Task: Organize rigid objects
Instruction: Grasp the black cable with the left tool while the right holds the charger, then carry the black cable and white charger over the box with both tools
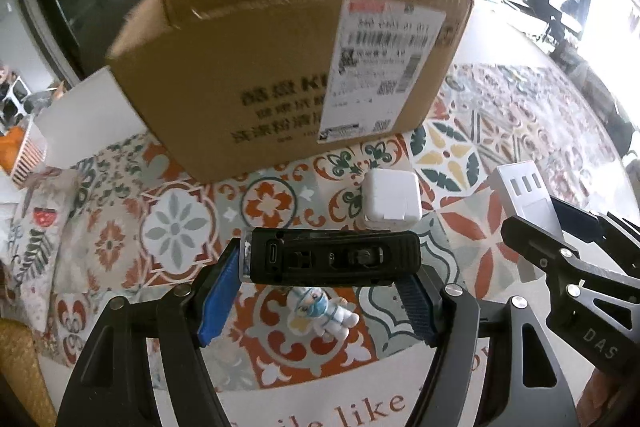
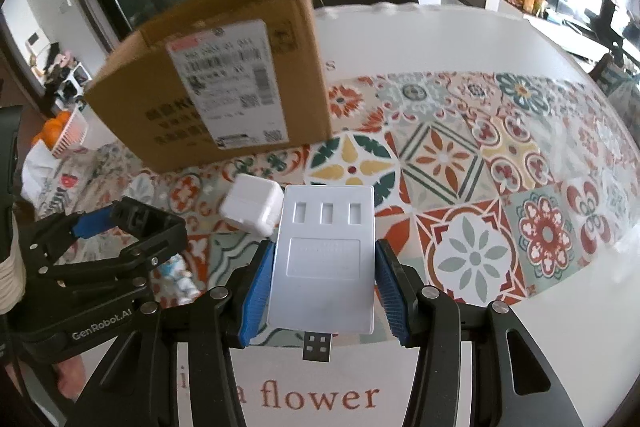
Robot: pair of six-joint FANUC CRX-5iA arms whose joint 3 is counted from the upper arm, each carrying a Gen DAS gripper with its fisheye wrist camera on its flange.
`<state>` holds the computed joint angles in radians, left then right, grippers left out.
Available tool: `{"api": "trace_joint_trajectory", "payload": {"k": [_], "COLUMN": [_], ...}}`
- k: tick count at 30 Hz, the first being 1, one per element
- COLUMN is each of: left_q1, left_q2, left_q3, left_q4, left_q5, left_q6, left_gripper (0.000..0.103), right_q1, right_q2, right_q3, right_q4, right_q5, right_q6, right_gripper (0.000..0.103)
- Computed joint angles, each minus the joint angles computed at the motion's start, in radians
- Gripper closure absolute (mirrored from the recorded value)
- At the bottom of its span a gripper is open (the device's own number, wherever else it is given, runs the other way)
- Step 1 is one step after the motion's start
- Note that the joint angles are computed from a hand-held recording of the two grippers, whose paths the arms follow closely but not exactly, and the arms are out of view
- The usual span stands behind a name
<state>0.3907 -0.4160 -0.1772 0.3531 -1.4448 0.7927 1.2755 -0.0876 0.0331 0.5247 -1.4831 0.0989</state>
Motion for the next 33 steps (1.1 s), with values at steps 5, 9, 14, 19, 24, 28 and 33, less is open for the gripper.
{"api": "trace_joint_trajectory", "payload": {"k": [5,9,14,19,24,28,33], "left_q1": [0.021,0.048,0.102,0.149,0.181,0.189,0.188], "left_q2": [-0.023,-0.035,-0.049,-0.056,-0.051,-0.040,-0.014], "left_q3": [0.022,0.044,0.070,0.102,0.134,0.162,0.201], "left_q4": [0.025,0.049,0.100,0.147,0.186,0.198,0.214], "left_q5": [0.003,-0.004,-0.020,-0.031,-0.038,-0.031,-0.023], "left_q6": [0.012,0.014,0.000,-0.021,-0.029,-0.014,0.006], "left_gripper": [0.032,0.032,0.032,0.032,0.032,0.032,0.032], "right_q1": [0.023,0.039,0.057,0.075,0.081,0.076,0.063], "right_q2": [0.008,0.018,0.028,0.038,0.052,0.069,0.086], "right_q3": [0.032,0.064,0.101,0.133,0.169,0.201,0.237], "right_q4": [0.043,0.083,0.135,0.192,0.241,0.272,0.295], "right_q5": [-0.015,-0.030,-0.040,-0.048,-0.050,-0.047,-0.030], "right_q6": [0.011,0.028,0.047,0.066,0.090,0.124,0.160], "right_gripper": [0.053,0.053,0.053,0.053,0.053,0.053,0.053]}}
